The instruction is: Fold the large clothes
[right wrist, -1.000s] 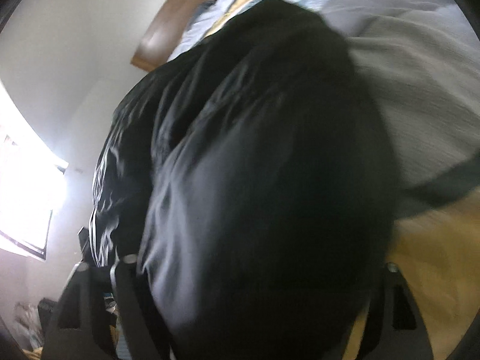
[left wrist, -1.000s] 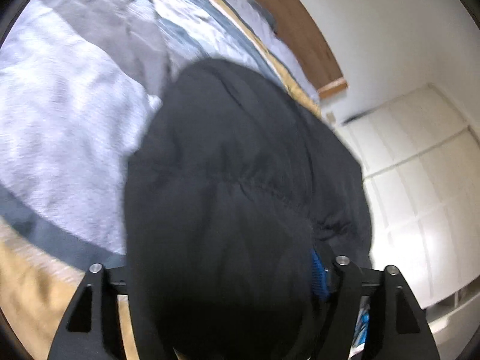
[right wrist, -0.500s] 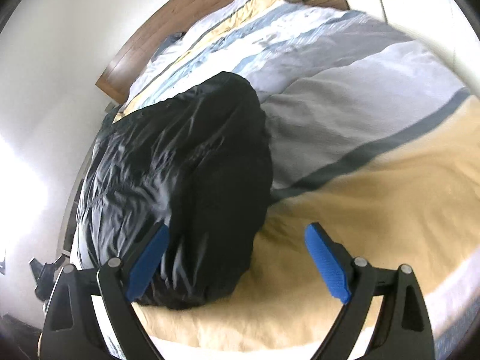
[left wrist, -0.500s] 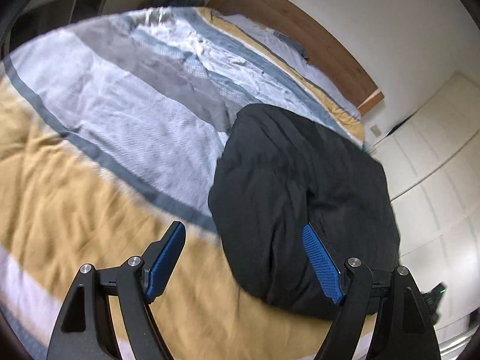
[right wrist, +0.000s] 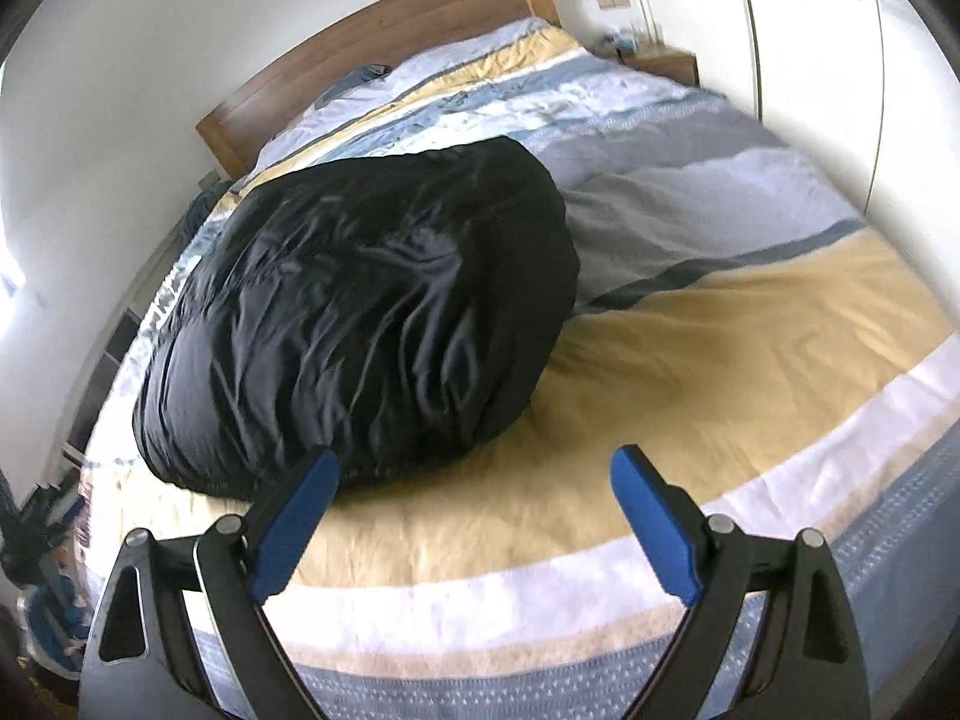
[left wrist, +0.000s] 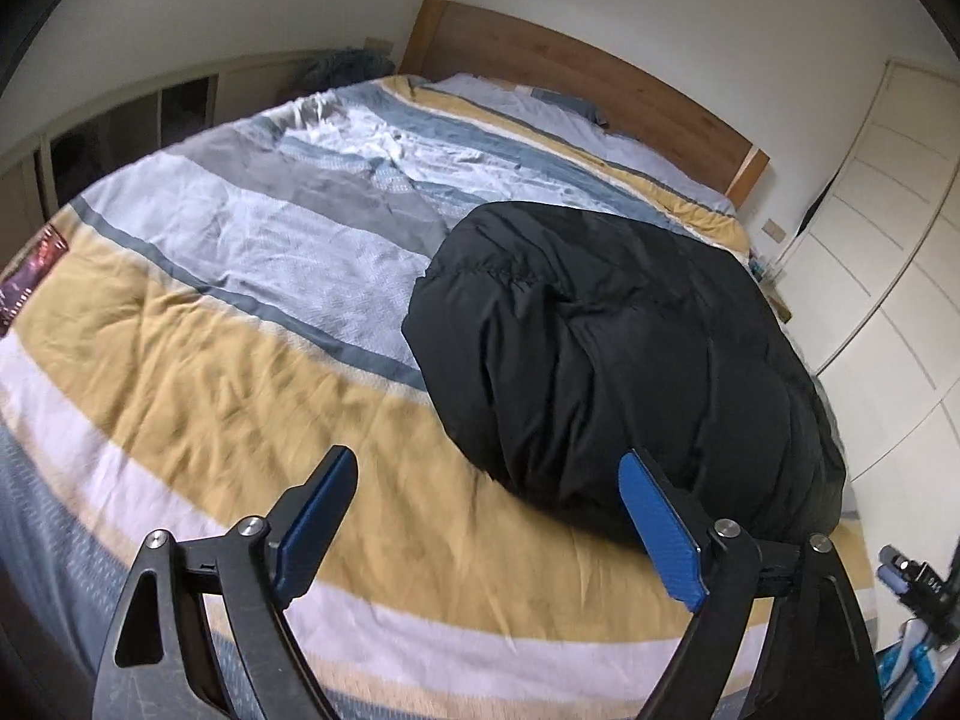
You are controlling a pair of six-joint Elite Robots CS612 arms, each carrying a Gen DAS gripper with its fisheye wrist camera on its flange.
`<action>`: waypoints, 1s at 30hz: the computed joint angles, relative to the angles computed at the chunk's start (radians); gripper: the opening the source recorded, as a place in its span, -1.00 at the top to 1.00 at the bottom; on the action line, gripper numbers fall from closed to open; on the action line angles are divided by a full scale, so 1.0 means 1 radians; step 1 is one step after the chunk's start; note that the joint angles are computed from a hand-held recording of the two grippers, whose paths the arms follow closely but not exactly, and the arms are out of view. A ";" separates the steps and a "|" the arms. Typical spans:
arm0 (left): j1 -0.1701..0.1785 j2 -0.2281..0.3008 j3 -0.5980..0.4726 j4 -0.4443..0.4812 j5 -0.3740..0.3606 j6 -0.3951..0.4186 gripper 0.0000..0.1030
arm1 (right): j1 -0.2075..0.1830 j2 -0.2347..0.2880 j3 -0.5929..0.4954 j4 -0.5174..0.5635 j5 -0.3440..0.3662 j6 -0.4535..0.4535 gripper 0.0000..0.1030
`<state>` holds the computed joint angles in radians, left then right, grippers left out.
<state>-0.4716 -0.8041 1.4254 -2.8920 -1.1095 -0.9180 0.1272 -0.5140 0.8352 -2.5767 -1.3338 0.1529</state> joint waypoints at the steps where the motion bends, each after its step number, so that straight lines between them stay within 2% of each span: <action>1: -0.009 -0.006 0.004 0.018 0.020 -0.005 -0.79 | 0.007 -0.014 0.024 -0.017 -0.025 -0.020 -0.80; 7: -0.060 -0.027 0.016 0.108 0.142 -0.029 -0.98 | 0.029 -0.076 0.139 -0.117 -0.096 -0.079 -0.80; 17: -0.136 -0.064 0.025 0.269 0.347 -0.082 -0.99 | 0.040 -0.144 0.281 -0.245 -0.149 -0.163 -0.80; 22: -0.159 -0.070 0.026 0.277 0.388 -0.054 -0.99 | 0.039 -0.166 0.320 -0.289 -0.153 -0.170 -0.80; 26: -0.171 -0.073 0.031 0.228 0.393 -0.010 -0.99 | 0.039 -0.184 0.352 -0.314 -0.155 -0.182 -0.80; 30: -0.186 -0.069 0.020 0.245 0.437 0.010 -0.99 | 0.039 -0.195 0.372 -0.328 -0.158 -0.185 -0.80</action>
<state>-0.6576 -0.8735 1.4458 -2.6465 -0.6724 -0.9080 0.1659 -0.7086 1.2075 -2.9045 -1.4921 -0.0326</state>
